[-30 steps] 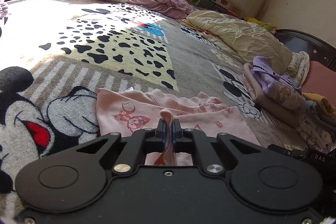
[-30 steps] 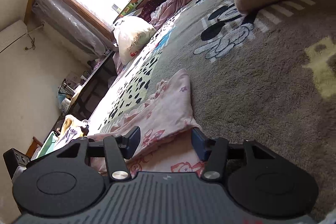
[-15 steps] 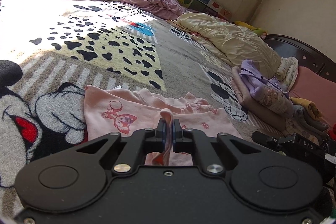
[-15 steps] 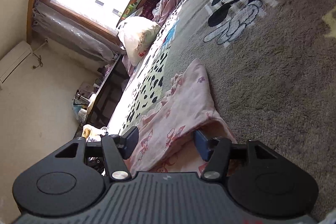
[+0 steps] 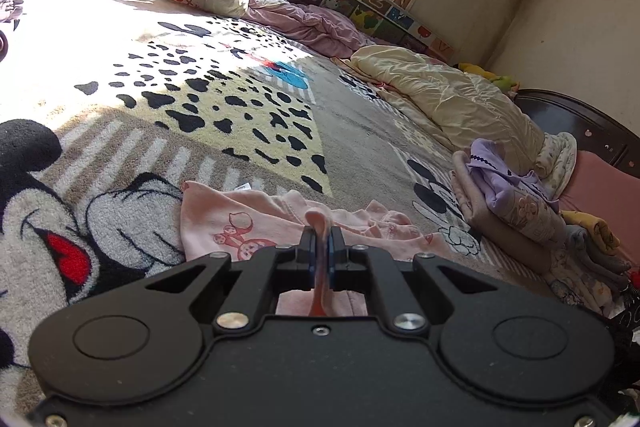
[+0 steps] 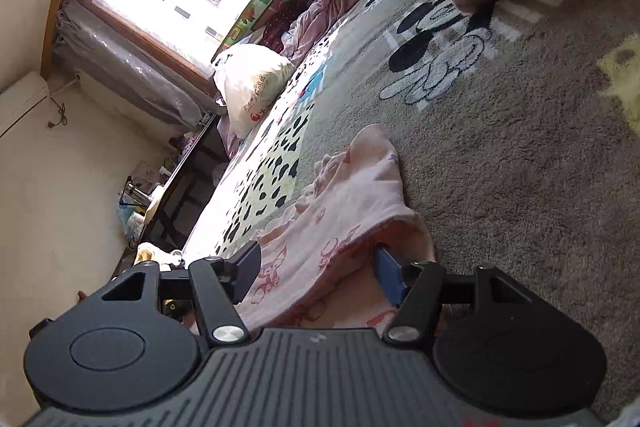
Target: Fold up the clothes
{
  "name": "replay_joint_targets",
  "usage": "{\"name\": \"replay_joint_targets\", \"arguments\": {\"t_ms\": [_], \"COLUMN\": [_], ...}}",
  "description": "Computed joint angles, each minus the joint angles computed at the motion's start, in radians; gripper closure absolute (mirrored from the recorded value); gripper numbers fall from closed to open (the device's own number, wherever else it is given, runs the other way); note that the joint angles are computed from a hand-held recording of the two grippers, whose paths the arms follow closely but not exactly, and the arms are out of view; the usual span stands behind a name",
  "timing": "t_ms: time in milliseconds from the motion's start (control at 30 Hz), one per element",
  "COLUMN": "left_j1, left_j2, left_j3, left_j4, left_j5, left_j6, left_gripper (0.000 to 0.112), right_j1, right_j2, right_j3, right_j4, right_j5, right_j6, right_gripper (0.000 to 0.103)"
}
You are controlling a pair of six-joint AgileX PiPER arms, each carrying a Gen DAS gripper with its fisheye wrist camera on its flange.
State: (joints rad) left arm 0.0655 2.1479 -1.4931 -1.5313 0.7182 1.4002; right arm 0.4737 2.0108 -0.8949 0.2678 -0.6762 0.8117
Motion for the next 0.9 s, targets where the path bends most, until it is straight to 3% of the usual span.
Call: {"name": "replay_joint_targets", "arguments": {"t_ms": [133,233,333,400,433,500,567,667,733,800,900], "left_j1": [-0.008,-0.014,-0.009,-0.019,-0.025,-0.036,-0.042,-0.049,-0.068,-0.081,-0.051], "left_j2": [0.013,0.004,-0.001,0.007,0.013,0.021,0.021,0.017,-0.021,-0.066,-0.059], "left_j3": [-0.030,-0.014,-0.007,-0.026,-0.041,-0.057,-0.064,-0.070,-0.001,0.058,0.072], "left_j4": [0.071,0.047,0.029,0.101,0.149,0.214,0.268,0.342,0.236,0.085,-0.027], "left_j5": [-0.003,-0.016,-0.013,-0.050,-0.067,-0.095,-0.110,-0.133,-0.236,-0.295,-0.146], "left_j6": [-0.044,-0.008,0.009,-0.061,-0.106,-0.154,-0.194,-0.238,-0.103,0.097,0.241], "left_gripper": [0.109,0.109,0.109,0.109,0.109,0.109,0.109,0.106,0.093,0.090,0.090], "right_j1": [0.079,0.141,0.156,0.138,0.115,0.070,0.059,0.070,0.080,0.107,0.135], "right_j2": [-0.063,-0.083,-0.065,-0.049,-0.040,-0.024,-0.026,-0.039,-0.040,-0.044,-0.049], "right_j3": [-0.024,-0.034,-0.098,-0.129,-0.150,-0.164,-0.154,-0.156,-0.152,-0.151,-0.144], "right_j4": [0.221,0.416,0.550,0.592,0.615,0.584,0.558,0.643,0.657,0.691,0.674], "right_j5": [0.111,0.081,0.047,0.076,0.148,0.269,0.284,0.282,0.265,0.213,0.147], "right_j6": [-0.400,-0.700,-0.963,-1.008,-1.024,-0.977,-0.948,-1.036,-1.046,-1.101,-1.130], "right_gripper": [0.047,0.059,0.059,0.044,0.042,0.044,0.047,0.047,0.047,0.046,0.046]}}
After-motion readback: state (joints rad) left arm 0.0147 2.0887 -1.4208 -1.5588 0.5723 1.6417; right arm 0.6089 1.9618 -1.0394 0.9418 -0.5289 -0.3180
